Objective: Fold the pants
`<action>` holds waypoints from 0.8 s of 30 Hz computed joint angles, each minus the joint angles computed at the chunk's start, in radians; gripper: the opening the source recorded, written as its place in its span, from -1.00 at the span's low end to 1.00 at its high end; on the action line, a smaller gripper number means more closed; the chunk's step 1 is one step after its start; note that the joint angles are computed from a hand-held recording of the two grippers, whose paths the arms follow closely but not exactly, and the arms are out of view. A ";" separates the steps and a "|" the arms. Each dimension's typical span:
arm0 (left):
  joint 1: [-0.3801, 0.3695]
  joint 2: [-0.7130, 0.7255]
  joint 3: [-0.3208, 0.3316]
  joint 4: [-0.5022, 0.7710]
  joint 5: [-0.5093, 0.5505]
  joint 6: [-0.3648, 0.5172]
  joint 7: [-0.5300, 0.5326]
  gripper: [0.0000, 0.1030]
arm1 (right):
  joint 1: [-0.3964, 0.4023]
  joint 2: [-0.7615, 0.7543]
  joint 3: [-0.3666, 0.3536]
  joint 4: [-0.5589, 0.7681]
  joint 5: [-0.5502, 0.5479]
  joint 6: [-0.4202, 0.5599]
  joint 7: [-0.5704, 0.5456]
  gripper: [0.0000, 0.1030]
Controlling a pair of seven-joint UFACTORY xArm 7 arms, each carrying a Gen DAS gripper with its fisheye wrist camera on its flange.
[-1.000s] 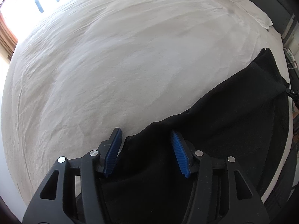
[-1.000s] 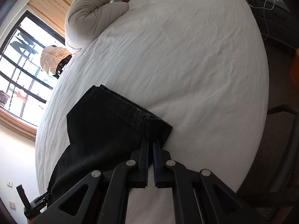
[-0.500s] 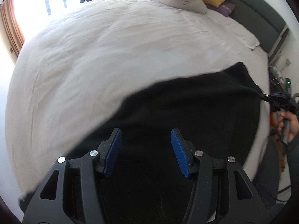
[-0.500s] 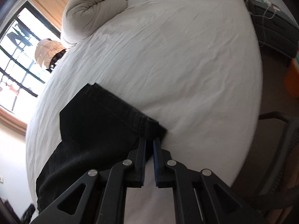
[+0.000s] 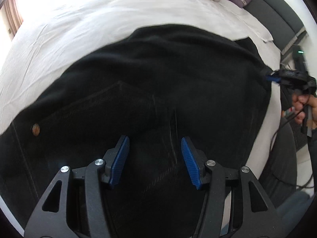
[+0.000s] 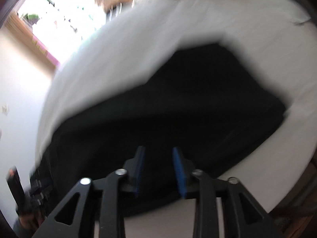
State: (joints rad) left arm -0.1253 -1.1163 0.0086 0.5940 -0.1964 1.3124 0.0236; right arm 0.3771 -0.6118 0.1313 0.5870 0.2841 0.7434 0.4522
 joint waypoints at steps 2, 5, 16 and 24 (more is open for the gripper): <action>-0.005 -0.045 0.006 -0.013 0.016 0.031 0.022 0.03 | -0.009 -0.048 0.035 -0.032 -0.017 0.002 0.059 -0.32; 0.004 -0.084 -0.005 -0.011 0.028 0.059 0.019 0.03 | 0.096 -0.216 -0.055 -0.146 0.154 -0.100 0.051 -0.32; 0.040 -0.200 0.066 -0.038 0.049 0.137 0.047 0.04 | 0.462 -0.177 -0.224 -0.270 0.643 -0.357 -0.135 -0.31; 0.106 -0.280 0.122 -0.029 0.068 0.204 0.088 0.04 | 0.528 -0.116 -0.191 -0.238 0.895 -0.401 -0.294 -0.31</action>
State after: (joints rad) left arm -0.0194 -1.3960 0.1305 0.5651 -0.1285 1.5159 0.1111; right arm 0.9055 -0.7276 -0.0601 0.3494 1.1786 0.3427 0.1578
